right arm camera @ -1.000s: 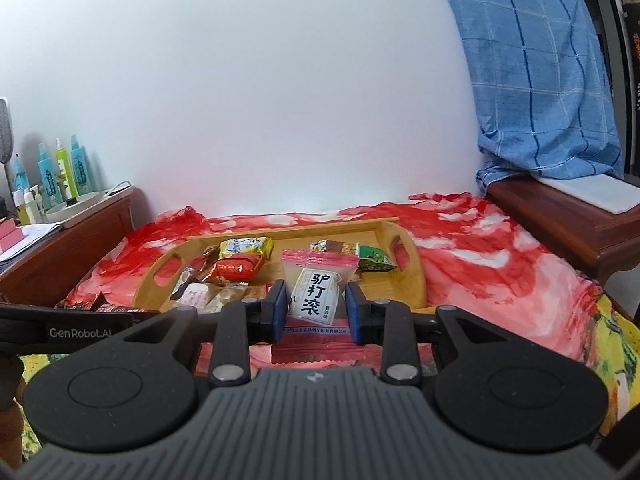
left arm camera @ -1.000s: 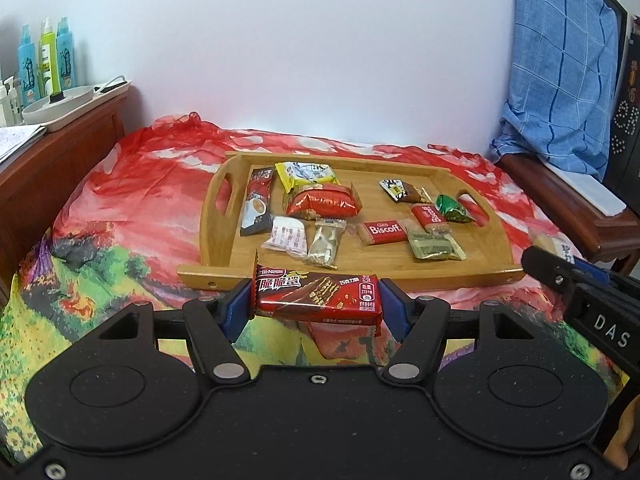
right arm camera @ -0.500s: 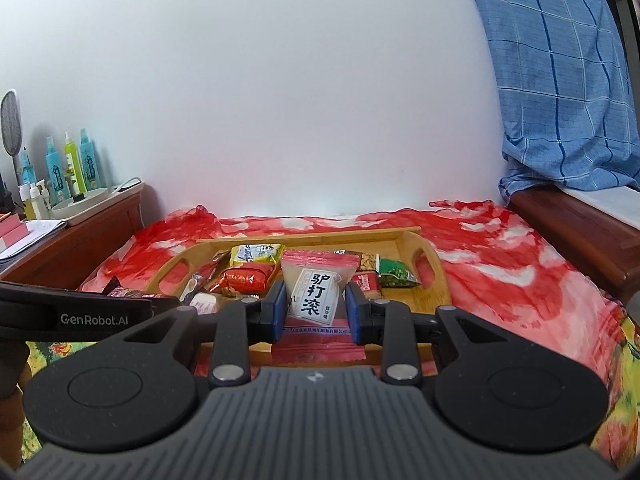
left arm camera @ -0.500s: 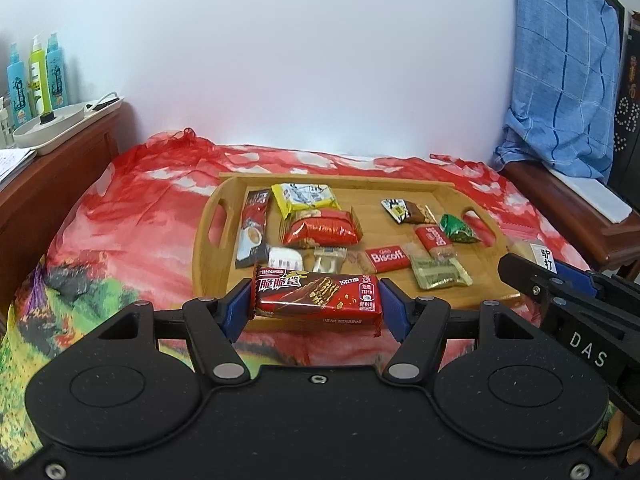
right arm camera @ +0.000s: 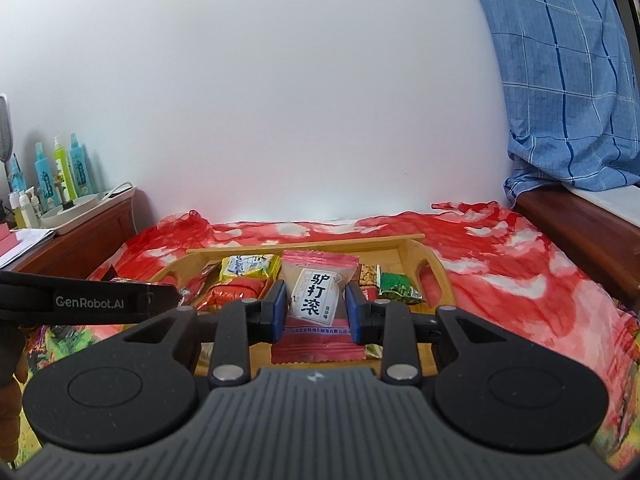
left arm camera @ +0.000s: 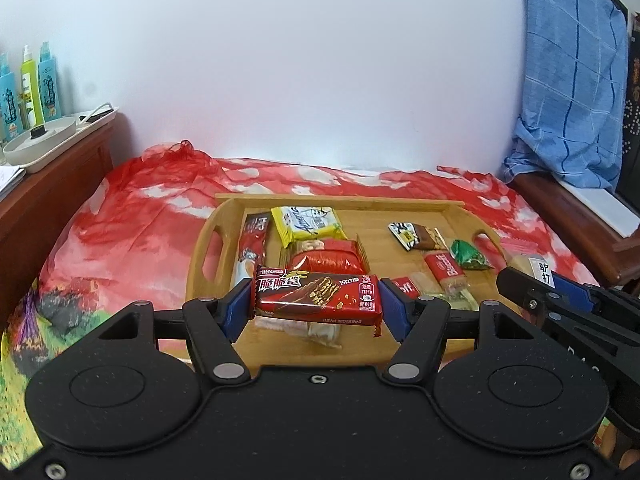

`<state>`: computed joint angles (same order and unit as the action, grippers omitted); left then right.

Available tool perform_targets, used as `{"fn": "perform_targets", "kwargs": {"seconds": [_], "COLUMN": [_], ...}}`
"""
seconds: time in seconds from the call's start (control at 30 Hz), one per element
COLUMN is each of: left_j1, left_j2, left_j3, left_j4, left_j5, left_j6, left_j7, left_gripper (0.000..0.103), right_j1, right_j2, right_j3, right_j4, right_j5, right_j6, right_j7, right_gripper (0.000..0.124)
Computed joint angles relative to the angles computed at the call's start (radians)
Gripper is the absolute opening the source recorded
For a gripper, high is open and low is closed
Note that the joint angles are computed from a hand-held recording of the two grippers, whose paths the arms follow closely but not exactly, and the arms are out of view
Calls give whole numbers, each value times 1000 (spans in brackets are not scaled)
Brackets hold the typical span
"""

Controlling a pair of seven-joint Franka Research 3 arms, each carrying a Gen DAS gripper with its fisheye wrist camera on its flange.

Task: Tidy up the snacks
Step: 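Carry the wafer bar and pink pack over the bamboo tray with both tools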

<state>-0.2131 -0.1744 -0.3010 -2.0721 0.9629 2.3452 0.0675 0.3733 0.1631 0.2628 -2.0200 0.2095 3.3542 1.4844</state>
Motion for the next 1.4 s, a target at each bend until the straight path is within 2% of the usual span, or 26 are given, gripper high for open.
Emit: {"fn": "perform_targets", "kwargs": {"seconds": [0.47, 0.73, 0.9, 1.2, 1.4], "left_j1": [28, 32, 29, 21, 7], "left_j2": [101, 184, 242, 372, 471], "left_j3": [53, 92, 115, 159, 180], "left_j4": [77, 168, 233, 382, 504], "left_j5": [-1, -23, -51, -162, -266], "left_j6": [72, 102, 118, 135, 101], "left_j7": [23, 79, 119, 215, 289], "left_gripper": [64, 64, 64, 64, 64], "right_j1": [93, 80, 48, 12, 16], "right_j2": [126, 216, 296, 472, 580], "right_j3": [-102, -99, -66, -52, -72], "right_j4": [175, 313, 437, 725, 918], "right_j5": [36, 39, 56, 124, 125], "right_j6": [-58, -116, -165, -345, -490], "right_j7": [-80, -132, -163, -173, -205], "right_gripper": [35, 35, 35, 35, 36]}}
